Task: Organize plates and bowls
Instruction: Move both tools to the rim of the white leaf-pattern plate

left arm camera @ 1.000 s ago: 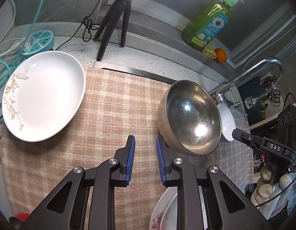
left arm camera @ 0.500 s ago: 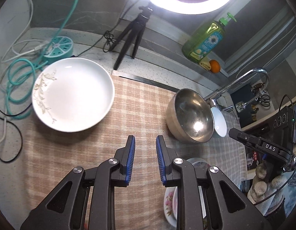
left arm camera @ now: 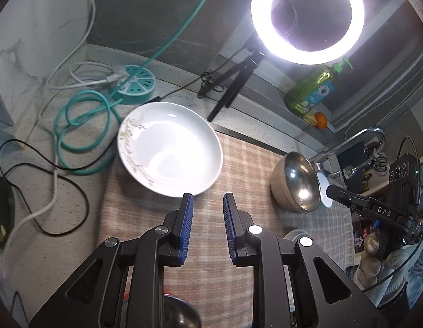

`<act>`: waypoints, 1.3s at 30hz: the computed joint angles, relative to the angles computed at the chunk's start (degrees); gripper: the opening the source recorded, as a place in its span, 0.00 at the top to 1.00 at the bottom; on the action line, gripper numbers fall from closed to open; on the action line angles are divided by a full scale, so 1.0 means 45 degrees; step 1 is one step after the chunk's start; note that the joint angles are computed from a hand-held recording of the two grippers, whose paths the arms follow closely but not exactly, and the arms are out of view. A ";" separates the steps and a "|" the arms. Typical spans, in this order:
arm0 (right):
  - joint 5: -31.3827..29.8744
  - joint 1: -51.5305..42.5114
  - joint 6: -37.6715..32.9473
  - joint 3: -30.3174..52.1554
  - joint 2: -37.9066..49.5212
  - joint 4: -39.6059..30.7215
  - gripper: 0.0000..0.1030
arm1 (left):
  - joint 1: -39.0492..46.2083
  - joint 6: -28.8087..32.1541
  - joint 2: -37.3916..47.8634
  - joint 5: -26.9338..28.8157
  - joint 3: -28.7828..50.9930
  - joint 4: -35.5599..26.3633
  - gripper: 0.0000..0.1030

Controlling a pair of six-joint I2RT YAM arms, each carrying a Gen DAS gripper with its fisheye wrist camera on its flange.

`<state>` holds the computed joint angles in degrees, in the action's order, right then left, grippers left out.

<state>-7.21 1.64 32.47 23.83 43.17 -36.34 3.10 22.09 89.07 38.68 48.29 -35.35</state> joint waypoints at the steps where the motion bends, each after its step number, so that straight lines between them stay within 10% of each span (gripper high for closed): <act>1: 0.0084 0.0216 0.0102 0.0048 0.0272 0.0202 0.83 | 0.0117 0.0036 0.0101 -0.0043 0.0080 0.0050 0.80; 18: -0.1895 0.0292 -0.1776 0.2949 0.9236 0.4945 0.83 | 0.0722 -0.2289 0.2671 -0.1300 0.1509 0.1816 0.80; 39: -0.3262 -0.1029 -0.3460 0.6776 1.5334 0.5035 0.75 | -0.0508 -0.3905 0.5986 -0.2591 0.3467 0.2551 0.80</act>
<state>-21.89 -2.99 16.90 54.32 112.17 -13.68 0.81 4.52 116.01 27.02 63.89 -23.87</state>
